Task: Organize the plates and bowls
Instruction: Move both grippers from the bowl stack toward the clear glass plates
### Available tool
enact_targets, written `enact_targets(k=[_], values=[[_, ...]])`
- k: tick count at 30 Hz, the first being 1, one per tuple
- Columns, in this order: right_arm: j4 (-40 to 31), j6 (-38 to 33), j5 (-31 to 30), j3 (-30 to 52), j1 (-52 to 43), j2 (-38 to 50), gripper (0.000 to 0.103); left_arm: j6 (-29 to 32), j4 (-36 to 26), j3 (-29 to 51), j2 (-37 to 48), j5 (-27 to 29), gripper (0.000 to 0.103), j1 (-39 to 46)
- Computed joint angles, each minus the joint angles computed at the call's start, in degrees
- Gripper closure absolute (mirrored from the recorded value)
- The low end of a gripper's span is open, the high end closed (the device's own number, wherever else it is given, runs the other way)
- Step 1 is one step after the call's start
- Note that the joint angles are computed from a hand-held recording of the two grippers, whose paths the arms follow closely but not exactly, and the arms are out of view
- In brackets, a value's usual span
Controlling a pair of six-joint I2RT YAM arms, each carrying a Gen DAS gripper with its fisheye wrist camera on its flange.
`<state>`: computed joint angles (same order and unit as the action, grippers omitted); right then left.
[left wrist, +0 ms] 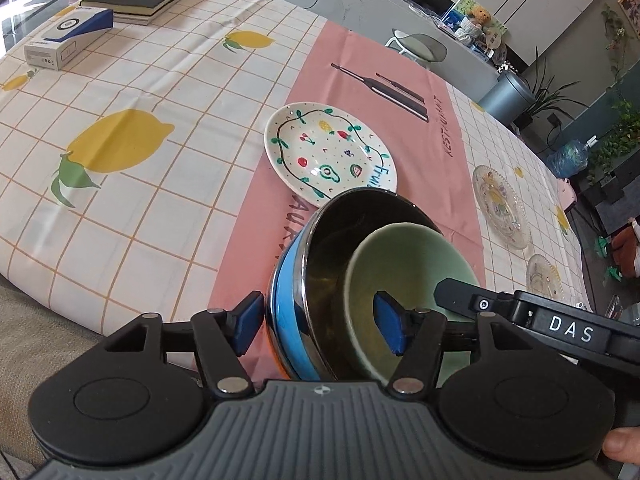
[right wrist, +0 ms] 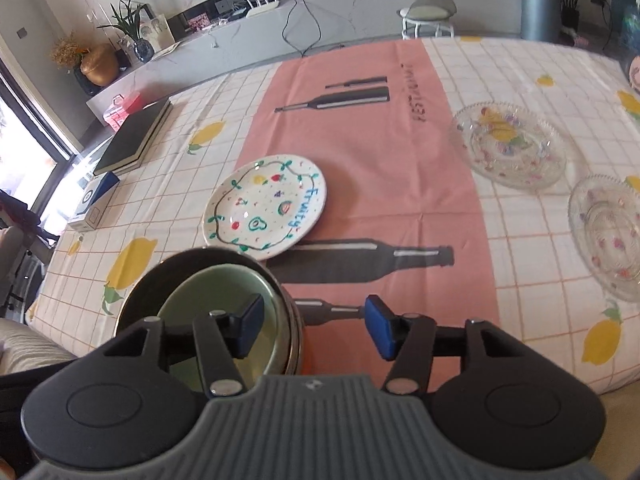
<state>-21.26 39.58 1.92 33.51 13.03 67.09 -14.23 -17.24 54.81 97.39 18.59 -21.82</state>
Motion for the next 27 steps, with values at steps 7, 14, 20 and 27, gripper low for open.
enact_targets(k=[7,14,20,27], values=[[5.2,2.6,-5.7,-1.9,-1.4,4.5,0.049,-1.8,7.3,-2.2,5.1,6.4,0.026,2.0],[7.1,3.3,-7.6,-2.6,-2.7,5.2,0.049,-4.8,12.5,-2.7,9.4,13.7,0.019,4.6],[6.7,2.5,-7.7,-2.8,-2.6,4.7,0.049,-4.4,9.5,-2.8,5.5,6.9,0.026,2.4],[4.5,-0.1,-5.2,-2.4,-1.8,0.4,0.048,-3.9,9.4,-6.2,-4.1,-5.4,0.02,-1.6]])
